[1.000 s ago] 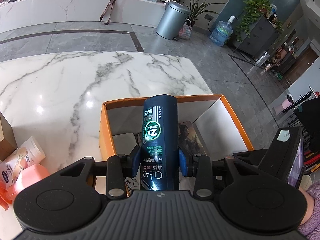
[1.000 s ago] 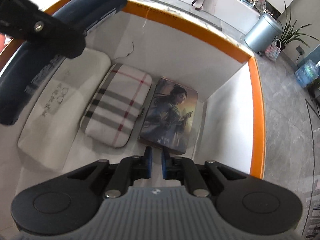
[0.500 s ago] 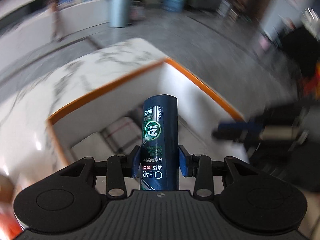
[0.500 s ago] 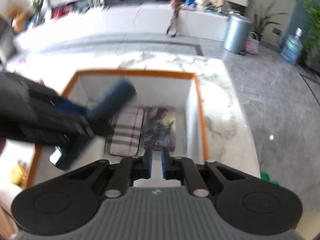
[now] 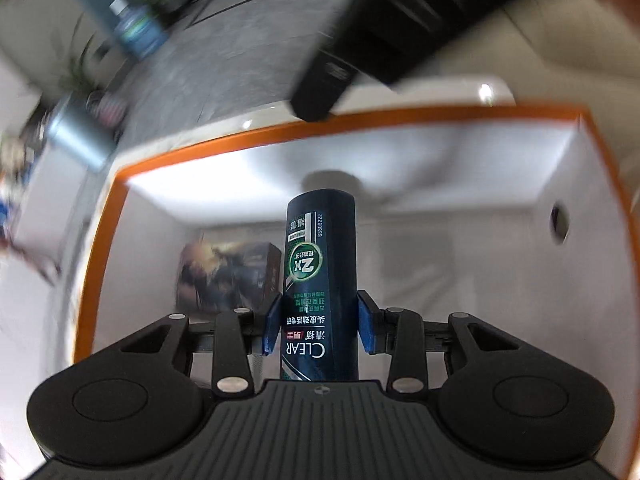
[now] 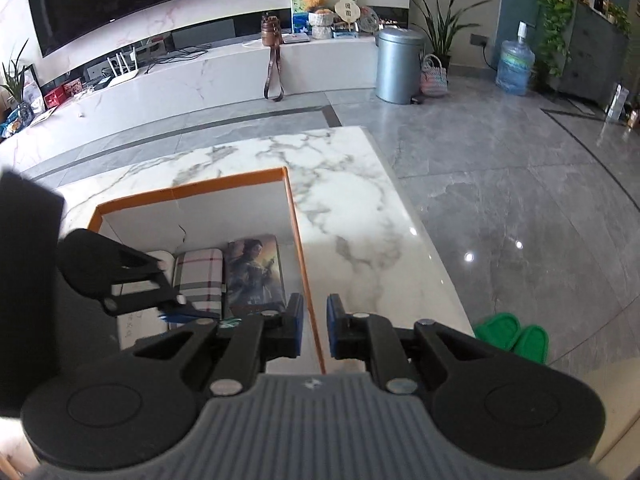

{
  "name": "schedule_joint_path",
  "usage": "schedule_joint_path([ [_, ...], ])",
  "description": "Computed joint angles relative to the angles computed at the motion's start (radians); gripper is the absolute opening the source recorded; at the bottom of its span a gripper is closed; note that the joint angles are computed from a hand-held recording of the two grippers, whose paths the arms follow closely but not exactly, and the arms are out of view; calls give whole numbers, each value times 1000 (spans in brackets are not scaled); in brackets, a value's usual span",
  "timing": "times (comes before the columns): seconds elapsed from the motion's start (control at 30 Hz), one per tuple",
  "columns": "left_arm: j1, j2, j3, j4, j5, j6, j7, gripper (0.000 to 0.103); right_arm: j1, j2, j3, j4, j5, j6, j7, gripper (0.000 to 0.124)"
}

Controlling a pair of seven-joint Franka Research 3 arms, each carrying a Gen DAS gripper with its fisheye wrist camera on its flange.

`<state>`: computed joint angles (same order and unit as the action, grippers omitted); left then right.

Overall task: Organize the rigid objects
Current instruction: 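Lower the CLEAR bottle into the orange box with the left tool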

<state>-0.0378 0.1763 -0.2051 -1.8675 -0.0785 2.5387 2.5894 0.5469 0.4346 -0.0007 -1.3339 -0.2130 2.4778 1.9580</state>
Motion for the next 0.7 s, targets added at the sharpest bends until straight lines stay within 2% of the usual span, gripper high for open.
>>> schedule_joint_path([
  [0.1, -14, 17, 8, -18, 74, 54, -3, 44, -1, -8, -2, -13, 1, -5, 11, 14],
  [0.33, -22, 34, 2, -20, 118, 68, -94, 44, 0, 4, 3, -10, 7, -10, 19, 14],
  [0.43, -41, 37, 19, -32, 194, 88, -167, 44, 1, 3, 2, -15, 9, -11, 26, 15],
  [0.5, -46, 56, 25, -1, 234, 65, -208, 43, 0, 1, 4, -21, 13, -8, 26, 14],
  [0.63, -30, 44, 13, -22, 220, 115, -209, 54, 0, -4, 3, -32, 13, -5, 32, 15],
  [0.7, -34, 43, 16, -13, 237, 92, -234, 57, 0, -6, 3, -36, 13, -2, 37, 15],
])
